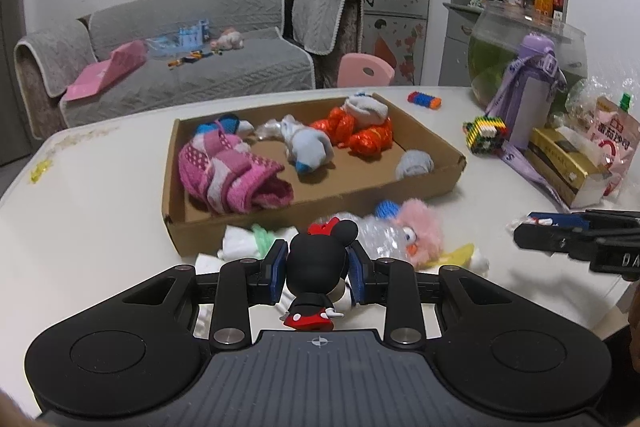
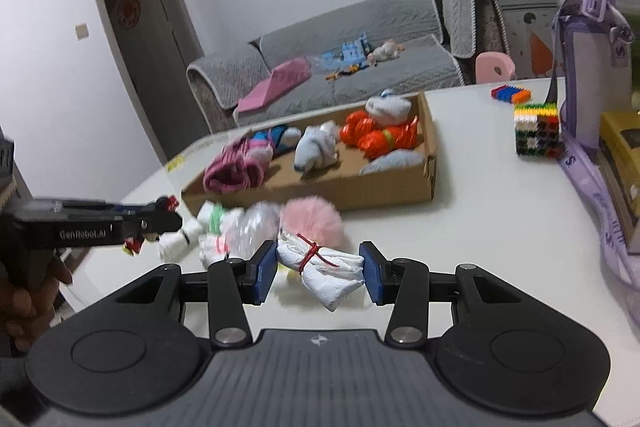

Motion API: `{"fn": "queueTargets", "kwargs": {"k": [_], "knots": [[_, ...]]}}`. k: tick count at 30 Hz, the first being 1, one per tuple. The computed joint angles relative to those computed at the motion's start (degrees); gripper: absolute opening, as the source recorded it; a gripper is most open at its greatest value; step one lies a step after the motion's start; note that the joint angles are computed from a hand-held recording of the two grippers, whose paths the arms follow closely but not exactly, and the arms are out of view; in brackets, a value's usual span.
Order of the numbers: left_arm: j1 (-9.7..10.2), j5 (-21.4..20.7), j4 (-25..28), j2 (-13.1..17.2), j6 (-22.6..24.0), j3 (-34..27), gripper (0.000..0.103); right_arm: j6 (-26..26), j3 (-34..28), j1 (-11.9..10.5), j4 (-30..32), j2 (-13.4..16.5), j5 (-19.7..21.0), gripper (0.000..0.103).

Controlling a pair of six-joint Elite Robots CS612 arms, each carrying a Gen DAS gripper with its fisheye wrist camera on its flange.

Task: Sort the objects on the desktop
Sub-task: 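Lift the Minnie figure and red-tied sock and carry both over the box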

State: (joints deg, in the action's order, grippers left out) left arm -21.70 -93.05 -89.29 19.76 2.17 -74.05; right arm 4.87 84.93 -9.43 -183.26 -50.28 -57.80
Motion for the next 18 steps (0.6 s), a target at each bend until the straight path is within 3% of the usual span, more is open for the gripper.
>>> {"fn": "queueTargets", "kwargs": {"k": [10, 18], "knots": [[0.06, 0.7, -6.0, -3.4, 1.7, 6.7, 0.038, 10.3, -7.9, -1.1, -3.5, 3.8, 5.1, 0.041], [0.28, -0.3, -13.5, -7.4, 0.8, 16.2, 0.038, 12.2, -17.5, -0.3, -2.4, 8.1, 5.6, 0.041]]}}
